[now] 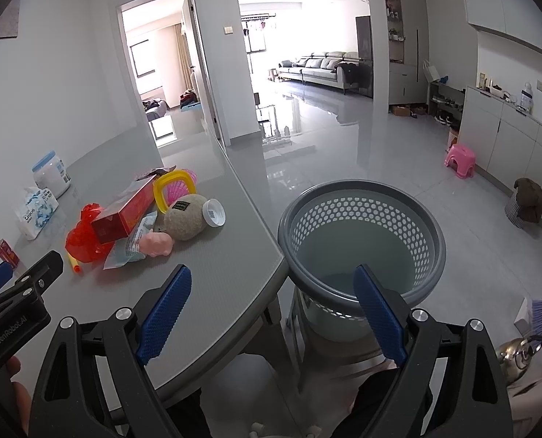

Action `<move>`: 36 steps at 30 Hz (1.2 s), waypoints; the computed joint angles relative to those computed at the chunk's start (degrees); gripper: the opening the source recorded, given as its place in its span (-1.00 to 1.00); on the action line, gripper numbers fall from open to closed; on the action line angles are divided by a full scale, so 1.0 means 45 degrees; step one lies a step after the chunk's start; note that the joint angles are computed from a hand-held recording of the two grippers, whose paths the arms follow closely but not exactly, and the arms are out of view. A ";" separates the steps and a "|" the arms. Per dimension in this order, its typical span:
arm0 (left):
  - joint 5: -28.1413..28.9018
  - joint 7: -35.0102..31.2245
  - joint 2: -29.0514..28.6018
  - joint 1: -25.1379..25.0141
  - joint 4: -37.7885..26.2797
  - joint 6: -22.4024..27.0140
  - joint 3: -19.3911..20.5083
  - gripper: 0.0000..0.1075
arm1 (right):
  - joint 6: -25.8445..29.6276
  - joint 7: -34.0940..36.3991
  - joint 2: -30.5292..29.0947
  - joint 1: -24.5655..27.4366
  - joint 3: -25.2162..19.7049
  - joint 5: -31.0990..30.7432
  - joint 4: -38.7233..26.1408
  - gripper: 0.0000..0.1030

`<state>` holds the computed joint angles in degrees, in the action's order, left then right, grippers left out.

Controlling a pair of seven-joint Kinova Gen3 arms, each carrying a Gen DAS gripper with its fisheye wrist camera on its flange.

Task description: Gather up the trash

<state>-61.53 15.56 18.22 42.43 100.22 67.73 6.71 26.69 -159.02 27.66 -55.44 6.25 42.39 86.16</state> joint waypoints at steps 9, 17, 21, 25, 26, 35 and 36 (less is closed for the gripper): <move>-0.0032 0.0087 0.0109 0.0102 -0.0061 0.0028 -0.0044 0.80 | 0.0026 -0.0067 -0.0032 -0.0052 0.0017 0.0082 0.0005 0.67; -0.0029 0.0132 0.0088 0.0165 -0.0064 0.0171 -0.0021 0.80 | 0.0081 -0.0355 -0.0054 -0.0162 0.0054 0.0327 -0.0001 0.67; -0.0047 0.0107 0.0017 0.0122 -0.0022 0.0180 -0.0004 0.80 | 0.0012 -0.0588 -0.0137 -0.0194 0.0089 0.0536 0.0138 0.67; -0.0048 0.0130 0.0097 0.0147 -0.0067 0.0227 0.0033 0.80 | 0.0031 -0.0646 -0.0141 -0.0136 0.0003 0.0602 0.0140 0.67; -0.0047 0.0113 0.0073 0.0141 -0.0052 0.0216 0.0027 0.80 | 0.0023 -0.0640 -0.0146 -0.0116 -0.0022 0.0606 0.0147 0.67; -0.0055 0.0157 0.0113 0.0160 -0.0071 0.0228 0.0034 0.80 | 0.0041 -0.0726 -0.0179 -0.0079 -0.0090 0.0697 0.0173 0.67; -0.0051 0.0152 0.0097 0.0163 -0.0061 0.0227 0.0027 0.80 | 0.0043 -0.0737 -0.0181 -0.0084 -0.0089 0.0708 0.0173 0.67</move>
